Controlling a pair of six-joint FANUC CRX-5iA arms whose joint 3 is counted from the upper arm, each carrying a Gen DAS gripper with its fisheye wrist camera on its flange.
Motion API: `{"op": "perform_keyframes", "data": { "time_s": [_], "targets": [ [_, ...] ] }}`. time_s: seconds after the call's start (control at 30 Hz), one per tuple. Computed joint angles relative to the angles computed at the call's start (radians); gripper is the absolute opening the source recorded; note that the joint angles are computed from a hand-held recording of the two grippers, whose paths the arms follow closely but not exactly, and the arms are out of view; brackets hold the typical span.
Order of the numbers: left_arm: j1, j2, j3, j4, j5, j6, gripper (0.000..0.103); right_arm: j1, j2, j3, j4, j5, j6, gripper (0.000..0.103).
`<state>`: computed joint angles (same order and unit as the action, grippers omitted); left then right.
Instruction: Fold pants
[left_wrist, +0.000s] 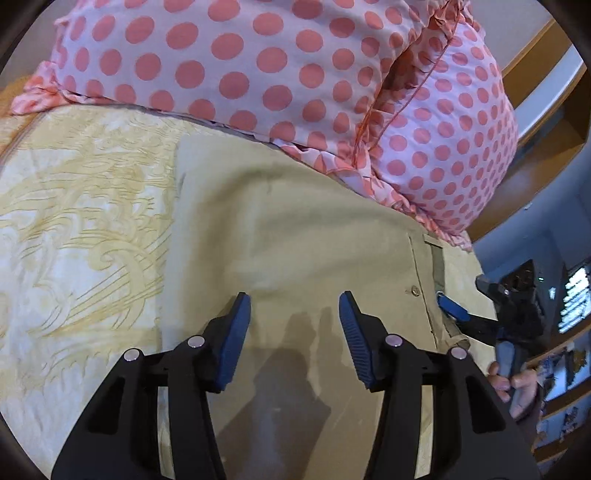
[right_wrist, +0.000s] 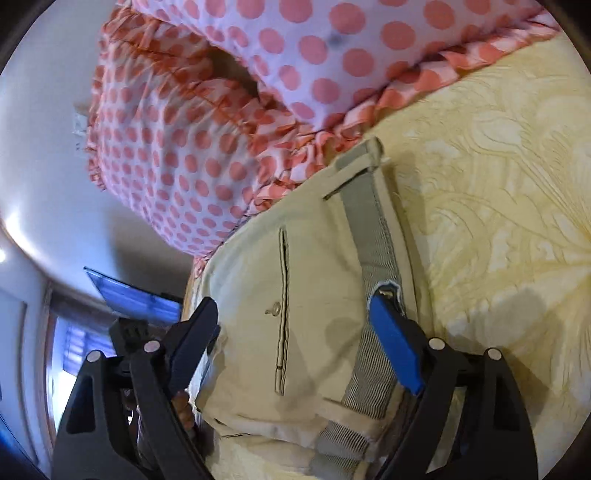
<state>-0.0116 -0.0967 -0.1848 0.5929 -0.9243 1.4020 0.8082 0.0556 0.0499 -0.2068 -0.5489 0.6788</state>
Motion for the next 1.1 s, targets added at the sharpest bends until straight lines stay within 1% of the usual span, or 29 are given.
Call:
{"op": "perform_keyframes", "data": {
  "time_s": [0.03,0.07,0.1,0.13,0.17,0.2,0.23,0.27,0.3,0.33,0.37,0.43,0.5,0.57,0.67,0.7,0.83,0.9,0.93,1.0,1.03,1.07,1.1],
  "targets": [
    [-0.005,-0.022,-0.001,-0.034,0.002,0.025,0.053,0.04,-0.017,-0.031,0.131,-0.009,-0.106,0.095],
    [-0.014,-0.06,-0.009,-0.072,0.01,0.037,0.056,0.08,-0.032,-0.062,0.262,-0.019,-0.191,0.097],
    [-0.018,-0.099,-0.02,-0.113,0.016,0.047,0.067,0.124,-0.058,-0.105,0.393,-0.029,-0.257,0.099],
    [-0.035,-0.143,-0.025,-0.188,0.027,0.086,0.075,0.167,-0.077,-0.149,0.524,-0.028,-0.338,0.101],
    [-0.067,-0.206,-0.035,-0.304,0.045,0.156,0.088,0.207,-0.1,-0.197,0.654,-0.038,-0.413,0.101],
    [-0.099,-0.264,-0.053,-0.398,0.061,0.217,0.093,0.247,-0.112,-0.238,0.785,-0.053,-0.493,0.101],
    [-0.127,-0.296,-0.058,-0.465,0.058,0.265,0.094,0.296,-0.13,-0.291,0.916,-0.077,-0.571,0.101],
    [-0.176,-0.334,-0.058,-0.571,0.03,0.35,0.097,0.337,-0.14,-0.333,1.016,-0.099,-0.631,0.101],
    [-0.229,-0.361,-0.058,-0.661,-0.004,0.431,0.097,0.378,-0.141,-0.361,1.087,-0.135,-0.675,0.101],
    [-0.263,-0.371,-0.058,-0.711,-0.023,0.48,0.097,0.406,-0.139,-0.376,1.126,-0.167,-0.701,0.101],
    [-0.319,-0.391,-0.066,-0.787,-0.048,0.556,0.097,0.446,-0.128,-0.392,1.176,-0.219,-0.742,0.101],
    [-0.42,-0.4,-0.064,-0.916,-0.097,0.684,0.097,0.503,-0.108,-0.41,1.233,-0.3,-0.8,0.101],
    [-0.504,-0.405,-0.07,-1.009,-0.138,0.779,0.097,0.541,-0.081,-0.421,1.283,-0.361,-0.841,0.101],
    [-0.59,-0.393,-0.063,-1.106,-0.188,0.868,0.097,0.563,-0.052,-0.41,1.291,-0.411,-0.846,0.101],
    [-0.692,-0.367,-0.041,-1.224,-0.247,0.943,0.098,0.576,-0.024,-0.39,1.276,-0.444,-0.841,0.101],
    [-0.713,-0.363,-0.037,-1.248,-0.256,0.956,0.098,0.584,-0.022,-0.391,1.275,-0.459,-0.846,0.101],
    [-0.766,-0.353,-0.033,-1.304,-0.269,0.983,0.1,0.602,0.008,-0.38,1.308,-0.524,-0.848,0.101],
    [-0.798,-0.346,-0.03,-1.347,-0.283,1.009,0.102,0.607,0.016,-0.376,1.305,-0.537,-0.845,0.101],
    [-0.8,-0.349,-0.034,-1.35,-0.279,1.015,0.102,0.609,0.02,-0.374,1.301,-0.542,-0.845,0.101],
    [-0.751,-0.378,-0.065,-1.299,-0.227,1.012,0.102,0.61,0.016,-0.39,1.315,-0.536,-0.872,0.101],
    [-0.749,-0.386,-0.073,-1.3,-0.217,1.022,0.102,0.61,0.012,-0.405,1.335,-0.533,-0.894,0.101],
    [-0.775,-0.379,-0.069,-1.331,-0.231,1.038,0.102,0.612,0.012,-0.411,1.346,-0.536,-0.902,0.101],
    [-0.782,-0.38,-0.072,-1.342,-0.229,1.055,0.102,0.613,0.013,-0.418,1.361,-0.539,-0.916,0.101]
  ]
}}
